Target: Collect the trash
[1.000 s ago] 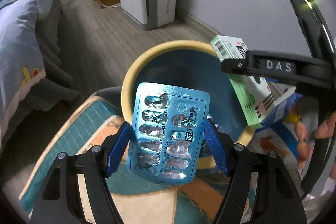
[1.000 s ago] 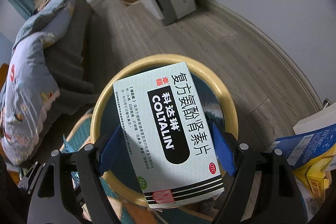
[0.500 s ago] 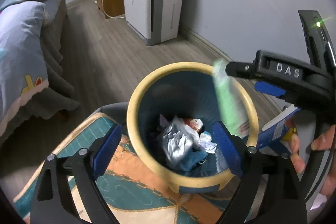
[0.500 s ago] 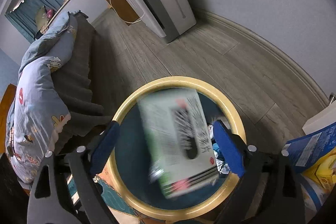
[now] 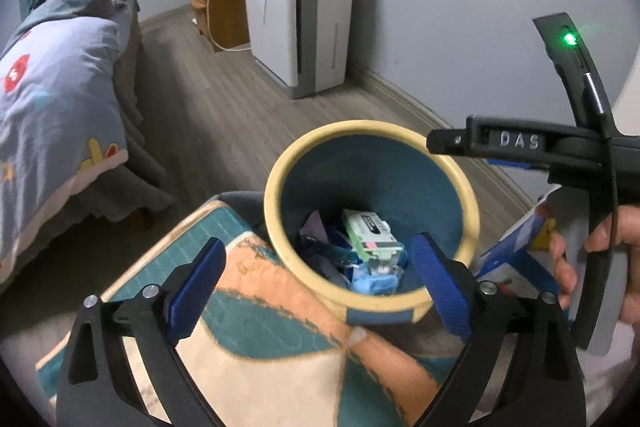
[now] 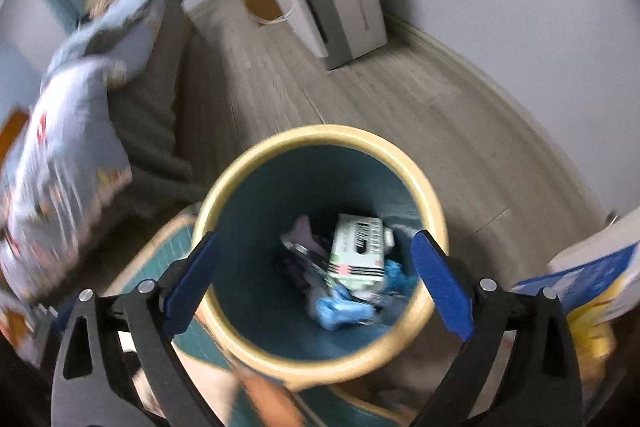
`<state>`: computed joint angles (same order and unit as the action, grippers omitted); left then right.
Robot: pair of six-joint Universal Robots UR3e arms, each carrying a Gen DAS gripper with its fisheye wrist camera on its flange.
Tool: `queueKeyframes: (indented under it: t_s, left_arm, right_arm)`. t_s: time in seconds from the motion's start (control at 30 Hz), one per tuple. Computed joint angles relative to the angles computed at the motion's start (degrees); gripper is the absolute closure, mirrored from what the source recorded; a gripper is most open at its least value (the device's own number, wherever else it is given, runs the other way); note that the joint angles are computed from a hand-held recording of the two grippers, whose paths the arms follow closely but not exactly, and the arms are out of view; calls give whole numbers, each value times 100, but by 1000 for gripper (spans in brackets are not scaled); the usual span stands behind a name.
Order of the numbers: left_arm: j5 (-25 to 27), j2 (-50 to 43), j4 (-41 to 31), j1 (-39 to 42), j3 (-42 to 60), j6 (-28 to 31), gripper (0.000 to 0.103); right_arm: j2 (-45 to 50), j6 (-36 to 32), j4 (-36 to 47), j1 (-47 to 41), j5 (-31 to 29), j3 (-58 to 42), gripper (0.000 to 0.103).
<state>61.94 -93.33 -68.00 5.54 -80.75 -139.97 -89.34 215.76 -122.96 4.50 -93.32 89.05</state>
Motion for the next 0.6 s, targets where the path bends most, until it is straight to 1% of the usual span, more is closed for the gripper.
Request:
queueKeyframes:
  t_s: [0.1,0.2,0.3,0.33,0.37,0.43,0.53,0.6]
  left_arm:
    - [-73,526,-260,230,-331,321,7]
    - [-149,1001,-640,520,-549,545,6]
    - [-156,1353,-1046,819,-594,738,5]
    - [-197,1488,-1324,989,-541,839,5]
    - [-222,1553,-1491,1101,-486,900,5]
    - [-198,1719,-1721,1298,-392,1008,5]
    - [-131,2035,-1661,1551,-455,944,5]
    - [-223,2113,-1901,1738,-370,968,5]
  right_arm:
    - [-228,-130,707,247,-232,-281,6]
    - [-430,43,1311,595,-530,-602,6]
    - [-618,201,1724,1073,-869,-845,6]
    - [-688,291,1851,1278,-1054,-914,6]
    - [-758,377,1941,1408,-1158,-950,6]
    - [-902,525,1971,1543,-1178,-959,6]
    - [-1005,810,2091,1760,-1213,-1069,6]
    - [-1017,1147,2168,1987,-1419,-1164,6]
